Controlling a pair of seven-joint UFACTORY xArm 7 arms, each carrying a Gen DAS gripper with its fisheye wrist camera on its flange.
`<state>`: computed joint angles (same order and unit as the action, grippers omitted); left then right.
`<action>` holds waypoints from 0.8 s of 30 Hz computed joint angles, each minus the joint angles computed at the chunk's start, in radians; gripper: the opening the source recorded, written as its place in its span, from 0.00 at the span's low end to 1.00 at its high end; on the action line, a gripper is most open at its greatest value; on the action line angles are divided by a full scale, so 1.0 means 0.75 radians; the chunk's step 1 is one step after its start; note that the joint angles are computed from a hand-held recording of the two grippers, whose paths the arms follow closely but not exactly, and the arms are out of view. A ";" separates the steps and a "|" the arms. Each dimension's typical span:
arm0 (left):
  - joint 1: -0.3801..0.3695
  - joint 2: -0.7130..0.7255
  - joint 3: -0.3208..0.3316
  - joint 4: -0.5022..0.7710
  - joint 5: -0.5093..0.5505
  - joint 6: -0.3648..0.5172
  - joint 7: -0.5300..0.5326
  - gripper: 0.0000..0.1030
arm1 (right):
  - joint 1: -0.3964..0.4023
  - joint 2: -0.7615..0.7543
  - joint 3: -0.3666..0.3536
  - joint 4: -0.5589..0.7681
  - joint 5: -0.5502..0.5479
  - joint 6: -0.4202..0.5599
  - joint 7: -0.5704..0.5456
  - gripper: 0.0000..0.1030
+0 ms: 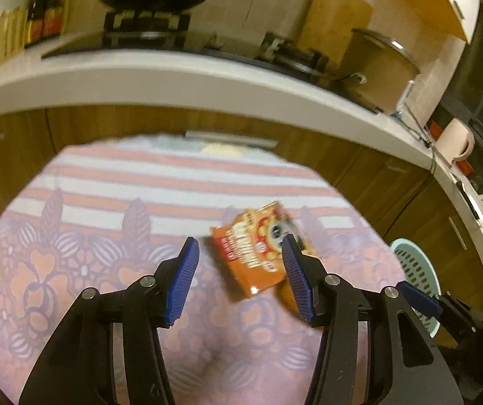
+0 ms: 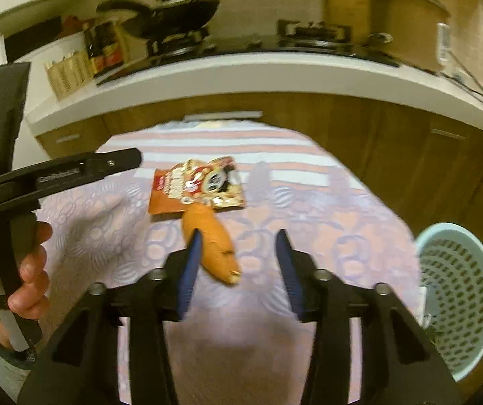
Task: Collect trash
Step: 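Move both open tools back over the table toward the sweet potato and wrapper, then grasp the panda snack wrapper with the left tool while the right tool grasps the sweet potato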
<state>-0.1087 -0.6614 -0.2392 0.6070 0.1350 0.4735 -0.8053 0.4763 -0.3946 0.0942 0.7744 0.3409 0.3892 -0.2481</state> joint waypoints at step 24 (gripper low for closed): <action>-0.119 0.185 0.109 -0.016 -0.207 -0.124 0.165 0.51 | -0.027 0.083 0.038 -0.018 -0.061 -0.062 0.025 0.22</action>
<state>-0.1977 -0.5225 -0.1573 0.5950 -0.0203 0.3805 -0.6817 0.4562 -0.3327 0.1227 0.7612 0.2950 0.3430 -0.2291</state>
